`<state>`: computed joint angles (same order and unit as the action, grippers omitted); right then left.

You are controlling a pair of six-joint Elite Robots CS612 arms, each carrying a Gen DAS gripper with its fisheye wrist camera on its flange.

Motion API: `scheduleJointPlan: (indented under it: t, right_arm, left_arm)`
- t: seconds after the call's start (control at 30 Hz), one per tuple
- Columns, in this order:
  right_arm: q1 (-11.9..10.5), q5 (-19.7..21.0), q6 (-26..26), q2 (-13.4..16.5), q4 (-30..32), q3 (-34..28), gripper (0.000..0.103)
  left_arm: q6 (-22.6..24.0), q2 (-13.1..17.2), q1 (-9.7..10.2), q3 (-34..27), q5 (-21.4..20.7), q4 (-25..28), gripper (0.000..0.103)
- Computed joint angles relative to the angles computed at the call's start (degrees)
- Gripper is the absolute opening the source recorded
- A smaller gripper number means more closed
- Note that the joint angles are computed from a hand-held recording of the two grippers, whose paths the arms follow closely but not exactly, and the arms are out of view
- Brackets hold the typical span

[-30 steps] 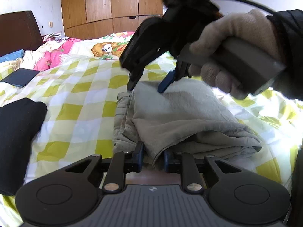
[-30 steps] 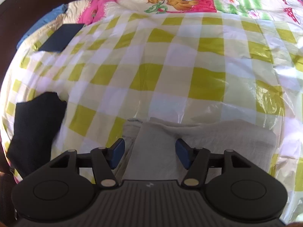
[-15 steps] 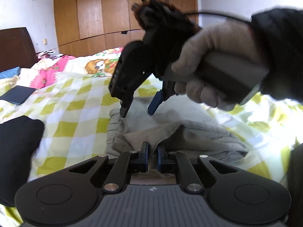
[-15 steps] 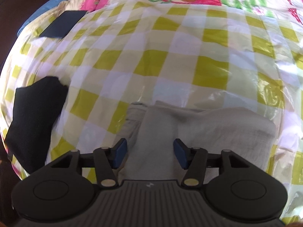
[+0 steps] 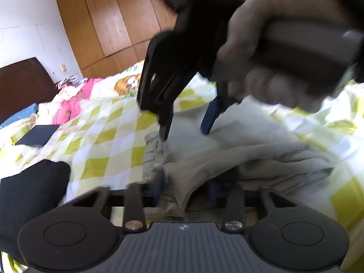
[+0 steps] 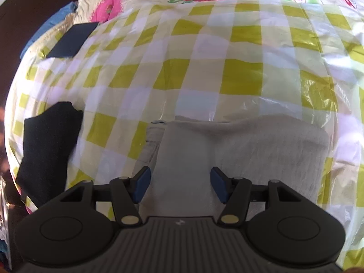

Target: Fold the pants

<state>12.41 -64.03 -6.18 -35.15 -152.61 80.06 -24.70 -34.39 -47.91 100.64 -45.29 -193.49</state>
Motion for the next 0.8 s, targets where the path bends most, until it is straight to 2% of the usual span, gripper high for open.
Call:
scheduleJointPlan:
  t: [0.03,0.07,0.13,0.23,0.33,0.47,0.5,0.57,0.63,0.8]
  right_arm:
    - [-0.08,0.21,0.28,-0.02,-0.39,0.05,0.06]
    - [-0.14,0.51,0.51,-0.02,-0.87,0.1,0.06]
    - [-0.13,0.8,0.83,-0.02,-1.31,0.07,0.061]
    - [0.1,0.53,0.26,-0.33,-0.75,0.14,0.061]
    - [0.45,-0.72,-2.0,-1.03,0.19,0.3,0.063]
    - [1.67,-7.02,-6.42,-1.07,-0.06,-0.57,0.061]
    - [1.85,-8.26,-7.34,-0.8,0.54,-1.15,0.055]
    - [1.81,-8.99,-7.91,-0.34,2.59,-2.26,0.008]
    - [1.34,-7.85,-6.67,-0.37,3.69,-2.53,0.006]
    - [0.17,-1.64,-2.7,-2.3,-2.21,-0.16,0.006]
  left_arm:
    - [-1.66,-0.34,0.33,0.33,-1.29,0.33,0.022]
    - [-2.72,-0.59,0.49,0.81,-1.9,-0.85,0.021]
    - [-2.27,-0.43,0.19,1.29,-0.13,-4.74,0.02]
    - [2.03,0.18,-0.36,1.56,-0.46,-13.27,0.02]
    - [8.5,0.98,-1.08,0.81,-1.44,-19.22,0.02]
    - [13.38,1.74,-1.68,0.12,-2.35,-23.11,0.02]
    - [13.6,1.8,-1.73,0.08,-2.51,-23.41,0.02]
    - [13.15,1.81,-1.68,0.28,-2.49,-23.67,0.02]
    - [11.99,1.7,-1.26,0.39,-2.58,-23.95,0.02]
    - [7.95,1.34,-0.66,1.86,-0.75,-27.64,0.02]
